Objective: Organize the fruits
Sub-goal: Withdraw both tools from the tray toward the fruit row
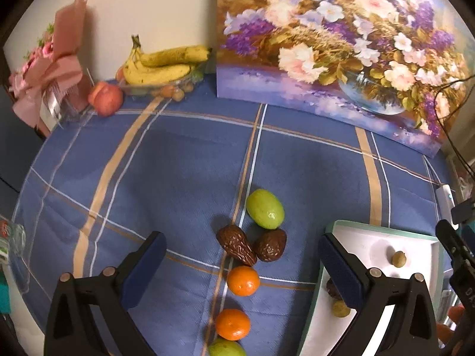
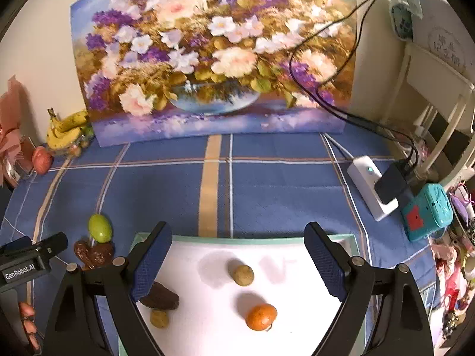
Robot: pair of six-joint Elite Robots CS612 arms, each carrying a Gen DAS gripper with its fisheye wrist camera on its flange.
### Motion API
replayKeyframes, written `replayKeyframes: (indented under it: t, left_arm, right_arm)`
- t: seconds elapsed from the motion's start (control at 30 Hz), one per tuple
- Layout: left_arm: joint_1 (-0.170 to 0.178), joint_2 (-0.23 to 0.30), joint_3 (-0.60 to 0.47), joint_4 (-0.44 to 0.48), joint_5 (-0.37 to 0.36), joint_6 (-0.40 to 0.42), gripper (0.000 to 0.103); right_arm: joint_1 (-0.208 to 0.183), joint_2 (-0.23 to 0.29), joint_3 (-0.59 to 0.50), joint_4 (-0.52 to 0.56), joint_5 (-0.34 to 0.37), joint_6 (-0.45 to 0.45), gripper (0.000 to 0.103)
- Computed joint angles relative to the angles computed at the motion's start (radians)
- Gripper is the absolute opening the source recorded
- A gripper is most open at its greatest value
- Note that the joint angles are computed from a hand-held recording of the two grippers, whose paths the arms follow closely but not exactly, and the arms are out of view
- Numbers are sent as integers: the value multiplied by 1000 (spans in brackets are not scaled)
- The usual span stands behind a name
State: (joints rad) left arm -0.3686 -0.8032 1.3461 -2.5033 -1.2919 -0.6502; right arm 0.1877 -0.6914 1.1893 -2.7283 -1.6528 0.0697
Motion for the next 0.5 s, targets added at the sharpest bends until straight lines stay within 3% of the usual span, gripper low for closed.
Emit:
replayKeyframes:
  t: [0.2,0.3,0.5]
  left_arm:
    - [-4,-20,26,-15,38,22,103]
    - [3,-34,50,-41,12,19,103]
    - [-3,-60,91,-62,41,29,103]
  right_arm:
    - [10,-1,4,-10,-3,-30,91]
    - [19,-4,12,-24,-12,-49,91]
    - [31,-18,22,31,9,-15,91]
